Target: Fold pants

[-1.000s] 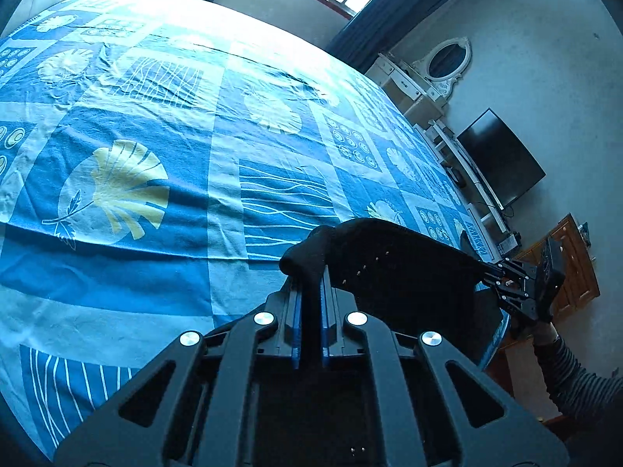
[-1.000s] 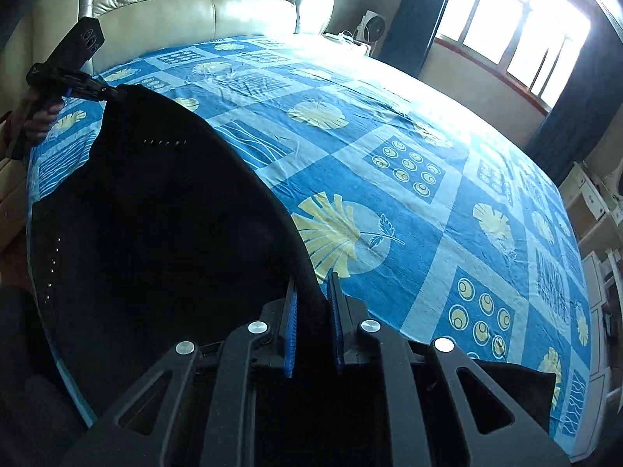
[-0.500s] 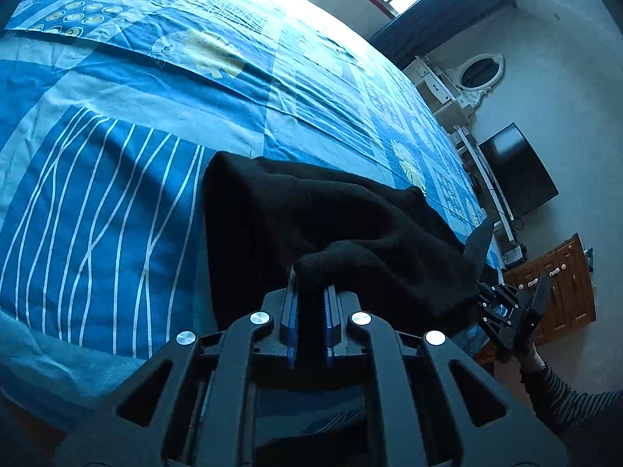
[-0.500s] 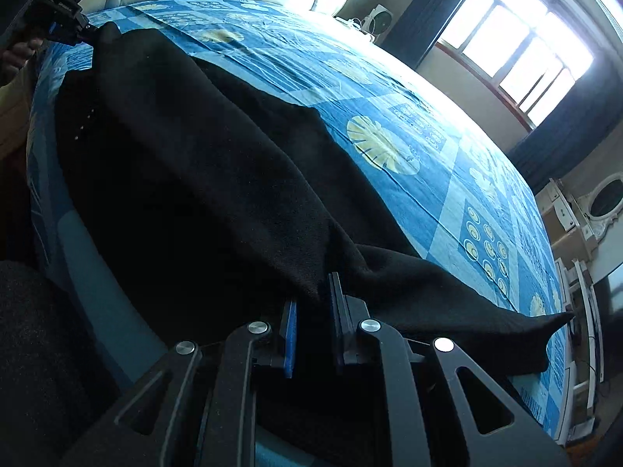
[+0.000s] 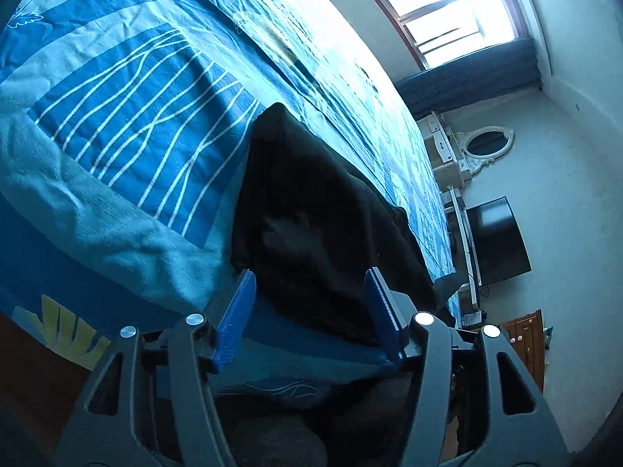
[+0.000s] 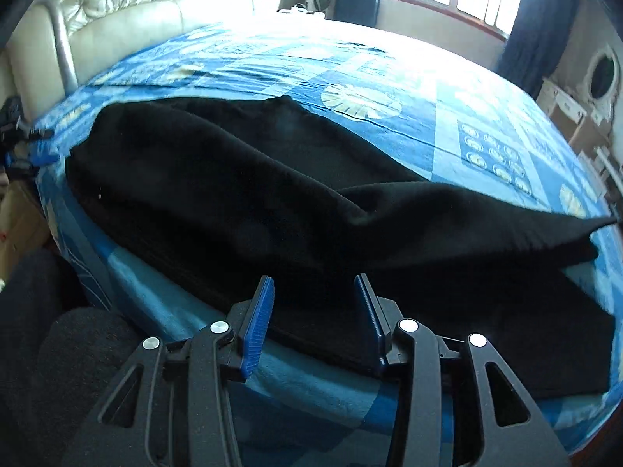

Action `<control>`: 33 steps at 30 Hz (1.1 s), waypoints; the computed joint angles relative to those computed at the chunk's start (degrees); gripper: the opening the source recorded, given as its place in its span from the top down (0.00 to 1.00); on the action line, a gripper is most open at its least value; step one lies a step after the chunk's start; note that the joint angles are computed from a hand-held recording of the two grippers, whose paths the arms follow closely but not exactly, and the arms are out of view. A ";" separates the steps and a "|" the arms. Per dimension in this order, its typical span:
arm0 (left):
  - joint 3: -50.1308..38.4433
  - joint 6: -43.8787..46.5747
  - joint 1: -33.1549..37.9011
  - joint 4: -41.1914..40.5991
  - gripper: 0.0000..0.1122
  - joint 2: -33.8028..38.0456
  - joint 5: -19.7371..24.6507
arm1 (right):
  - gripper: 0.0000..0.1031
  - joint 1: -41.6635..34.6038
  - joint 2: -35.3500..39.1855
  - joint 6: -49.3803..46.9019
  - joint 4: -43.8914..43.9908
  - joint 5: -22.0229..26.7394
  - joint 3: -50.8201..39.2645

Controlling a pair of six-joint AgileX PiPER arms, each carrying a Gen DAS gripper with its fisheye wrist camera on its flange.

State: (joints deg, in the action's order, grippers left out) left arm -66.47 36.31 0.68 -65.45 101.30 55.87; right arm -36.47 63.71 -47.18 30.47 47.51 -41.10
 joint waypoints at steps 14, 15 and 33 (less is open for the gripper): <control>-2.21 -12.21 -7.36 0.45 0.44 2.37 -8.88 | 0.47 -12.25 10.03 -0.23 22.52 17.99 2.13; -2.55 -12.89 -7.70 0.65 0.44 2.48 -9.57 | 0.47 -12.32 10.23 0.13 23.20 18.30 2.53; -6.97 -33.25 -16.34 22.55 0.92 3.24 -18.76 | 0.84 -8.71 11.22 9.40 29.13 10.96 4.69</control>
